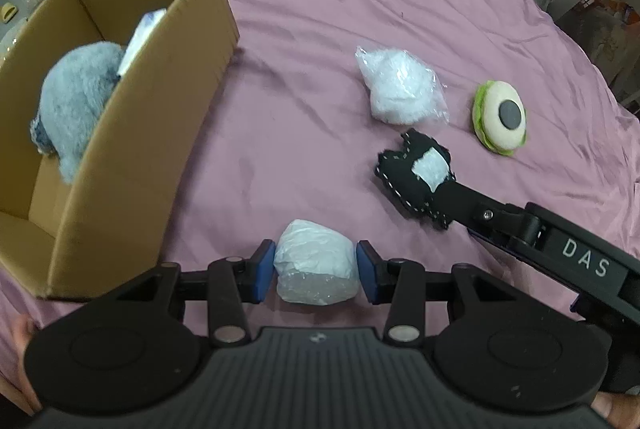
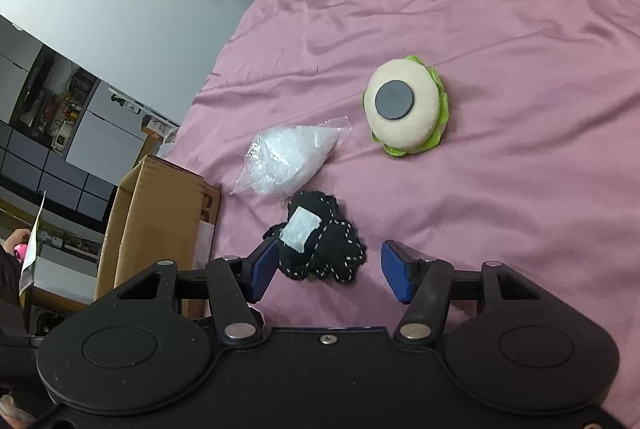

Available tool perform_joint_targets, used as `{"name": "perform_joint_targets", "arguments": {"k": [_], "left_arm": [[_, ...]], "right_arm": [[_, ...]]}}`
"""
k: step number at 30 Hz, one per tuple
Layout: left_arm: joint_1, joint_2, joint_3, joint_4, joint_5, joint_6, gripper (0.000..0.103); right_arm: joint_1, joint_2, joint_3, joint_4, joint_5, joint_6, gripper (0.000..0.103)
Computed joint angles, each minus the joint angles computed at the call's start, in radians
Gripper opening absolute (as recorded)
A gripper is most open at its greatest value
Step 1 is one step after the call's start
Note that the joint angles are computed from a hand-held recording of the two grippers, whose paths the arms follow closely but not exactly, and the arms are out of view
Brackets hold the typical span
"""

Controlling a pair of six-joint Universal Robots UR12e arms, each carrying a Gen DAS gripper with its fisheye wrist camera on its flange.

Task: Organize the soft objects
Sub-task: 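Grasp the black felt plush with the right gripper and lift it, then carry the black plush with the right gripper while the left carries the white bundle to the box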

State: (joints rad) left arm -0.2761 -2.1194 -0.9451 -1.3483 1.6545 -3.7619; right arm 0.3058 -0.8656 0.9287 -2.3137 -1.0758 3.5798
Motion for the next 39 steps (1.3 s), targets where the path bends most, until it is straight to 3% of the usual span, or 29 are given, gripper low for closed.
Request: {"name": "perform_joint_targets", "arguments": {"k": [4, 6, 7, 10, 23, 39], "left_arm": [[0.004, -0.003, 0.007, -0.007, 0.002, 0.003, 0.043], [0.006, 0.001, 0.003, -0.003, 0.000, 0.002, 0.043], [0.007, 0.004, -0.001, 0.002, -0.004, 0.003, 0.043], [0.010, 0.017, -0.017, 0.014, -0.007, -0.002, 0.043], [0.023, 0.088, -0.089, 0.067, -0.037, 0.036, 0.043], [0.050, 0.139, -0.133, 0.148, -0.098, 0.100, 0.043]], "right_arm": [[0.003, 0.005, -0.005, 0.006, -0.002, -0.024, 0.047], [0.002, 0.004, -0.004, 0.014, -0.002, -0.035, 0.024], [0.001, 0.003, -0.004, 0.023, 0.008, -0.035, 0.018], [0.003, -0.010, 0.012, 0.028, 0.006, -0.044, 0.013], [0.022, -0.122, 0.127, -0.039, -0.109, -0.052, 0.009], [0.063, -0.176, 0.162, -0.099, -0.246, -0.015, 0.008]]}}
